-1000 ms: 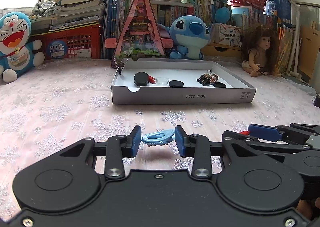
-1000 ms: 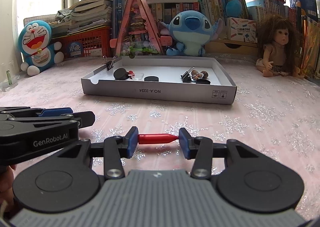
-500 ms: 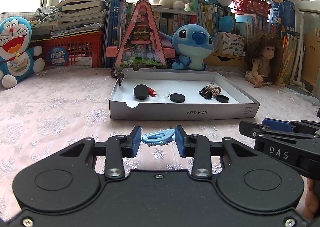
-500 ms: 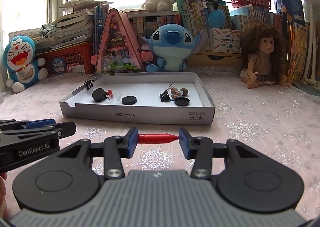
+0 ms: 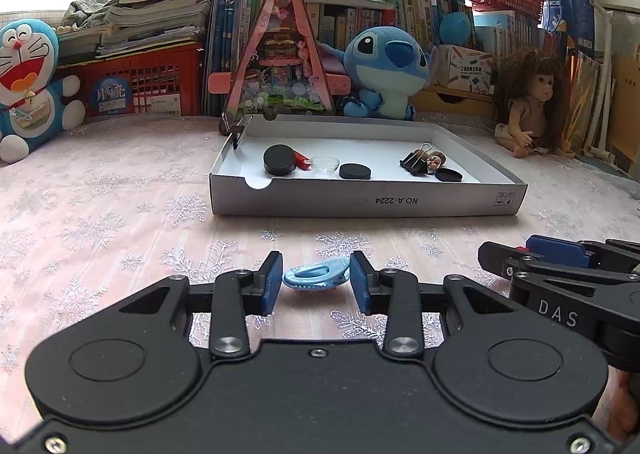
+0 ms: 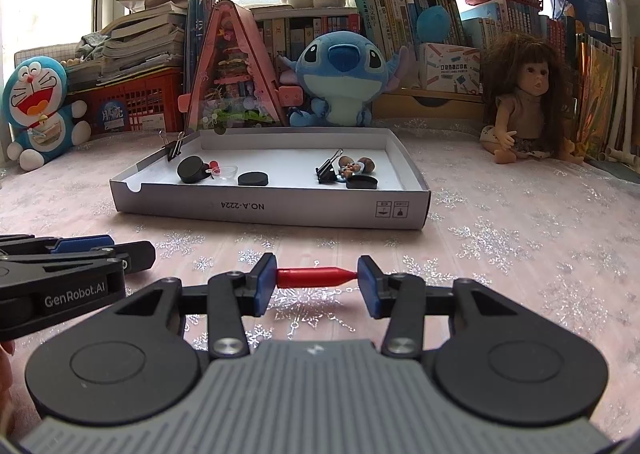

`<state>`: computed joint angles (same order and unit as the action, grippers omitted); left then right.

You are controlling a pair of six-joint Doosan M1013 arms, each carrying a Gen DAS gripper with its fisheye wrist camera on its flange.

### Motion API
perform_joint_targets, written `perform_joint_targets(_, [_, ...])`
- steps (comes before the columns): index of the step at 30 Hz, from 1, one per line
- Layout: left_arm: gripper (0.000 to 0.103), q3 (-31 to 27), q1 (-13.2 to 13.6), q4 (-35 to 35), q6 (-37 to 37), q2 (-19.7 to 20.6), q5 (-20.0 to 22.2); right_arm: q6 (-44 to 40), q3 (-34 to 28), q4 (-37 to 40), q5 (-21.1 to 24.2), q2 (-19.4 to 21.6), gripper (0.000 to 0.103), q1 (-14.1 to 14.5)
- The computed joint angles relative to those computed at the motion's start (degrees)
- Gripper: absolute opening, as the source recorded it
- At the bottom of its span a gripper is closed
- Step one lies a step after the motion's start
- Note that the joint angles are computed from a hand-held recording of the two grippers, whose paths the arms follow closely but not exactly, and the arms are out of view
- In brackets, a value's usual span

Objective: Organize rigid objects
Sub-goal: 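Carry the clip in the left tool into the tray while the right tool carries the crayon there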

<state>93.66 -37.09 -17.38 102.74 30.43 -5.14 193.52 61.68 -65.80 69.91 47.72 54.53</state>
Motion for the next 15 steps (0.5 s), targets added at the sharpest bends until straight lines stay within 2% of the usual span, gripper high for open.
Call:
perform_joint_targets(7, [0.034,-0.2,0.0,1.4,-1.3,0.0,0.3,-0.6,-0.1,0.2,-0.1,0.0,0.049,0.0])
perform_joint_targets(15, [0.034,-0.9,0.3,15.4,-15.0,-0.5,0.5,-1.1,0.1,0.5,-1.0,-0.7,0.049,-0.4])
